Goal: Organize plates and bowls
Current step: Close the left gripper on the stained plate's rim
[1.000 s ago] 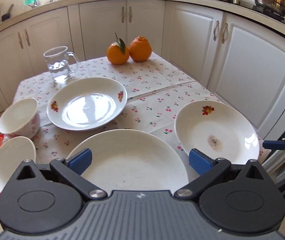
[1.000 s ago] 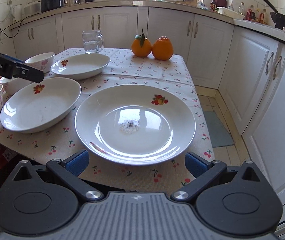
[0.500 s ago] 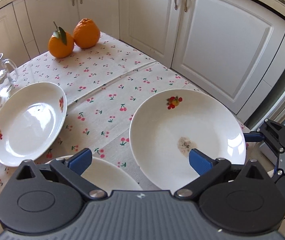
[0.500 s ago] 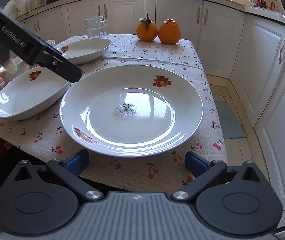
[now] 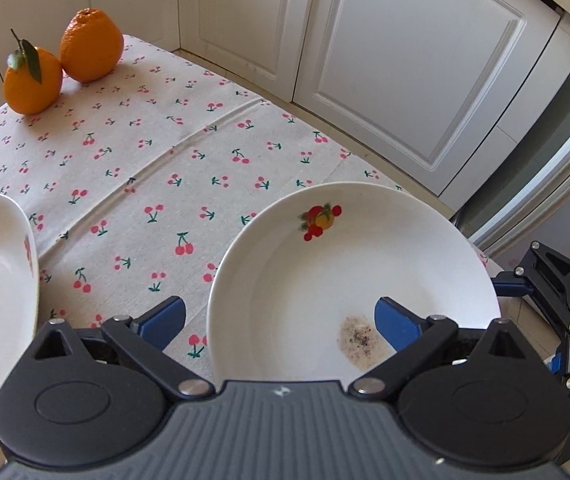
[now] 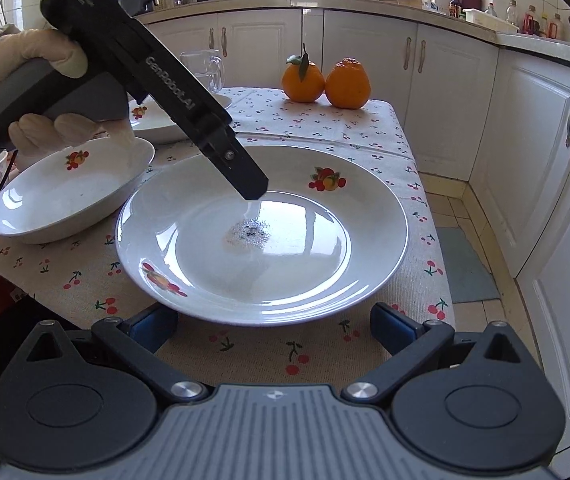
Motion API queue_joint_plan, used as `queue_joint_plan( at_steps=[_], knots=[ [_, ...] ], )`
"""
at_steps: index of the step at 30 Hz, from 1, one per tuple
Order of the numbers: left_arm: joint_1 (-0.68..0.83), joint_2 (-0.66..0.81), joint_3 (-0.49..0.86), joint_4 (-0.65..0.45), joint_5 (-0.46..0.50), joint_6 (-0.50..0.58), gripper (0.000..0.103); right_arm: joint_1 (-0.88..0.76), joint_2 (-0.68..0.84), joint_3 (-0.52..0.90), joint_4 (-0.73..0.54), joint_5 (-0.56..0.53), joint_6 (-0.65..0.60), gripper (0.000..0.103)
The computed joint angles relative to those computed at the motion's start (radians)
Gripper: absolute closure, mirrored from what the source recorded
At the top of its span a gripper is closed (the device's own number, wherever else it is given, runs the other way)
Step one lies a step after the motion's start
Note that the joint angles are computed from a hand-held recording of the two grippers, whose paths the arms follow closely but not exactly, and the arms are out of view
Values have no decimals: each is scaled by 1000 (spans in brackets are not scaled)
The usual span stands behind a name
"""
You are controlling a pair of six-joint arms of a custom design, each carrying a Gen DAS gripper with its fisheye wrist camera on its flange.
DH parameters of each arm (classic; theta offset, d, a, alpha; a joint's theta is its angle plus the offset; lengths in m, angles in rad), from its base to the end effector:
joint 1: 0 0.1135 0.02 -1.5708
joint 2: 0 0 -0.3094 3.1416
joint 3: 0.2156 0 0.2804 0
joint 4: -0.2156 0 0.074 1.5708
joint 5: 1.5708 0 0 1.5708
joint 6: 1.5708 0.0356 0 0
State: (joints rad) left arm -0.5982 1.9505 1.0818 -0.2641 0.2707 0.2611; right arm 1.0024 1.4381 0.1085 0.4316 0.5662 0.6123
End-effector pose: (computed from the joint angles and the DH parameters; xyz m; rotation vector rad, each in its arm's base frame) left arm 0.3279 -0.2350 0.1324 1.2071 2.4367 -0.4664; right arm 0.1063 0.1309 0.0872 -0.2146 2.2844 0.1175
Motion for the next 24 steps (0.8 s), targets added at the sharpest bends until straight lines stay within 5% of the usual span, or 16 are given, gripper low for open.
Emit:
queue_joint_plan(
  at_steps=[13,24],
  knots=[
    [4,71,109,-101,37,44,32,-31,-31,-4,7,-56,-78,5],
    [5,106,180,-175,44,97,35,-62,-37,-9,19,-98,-125,5]
  ],
)
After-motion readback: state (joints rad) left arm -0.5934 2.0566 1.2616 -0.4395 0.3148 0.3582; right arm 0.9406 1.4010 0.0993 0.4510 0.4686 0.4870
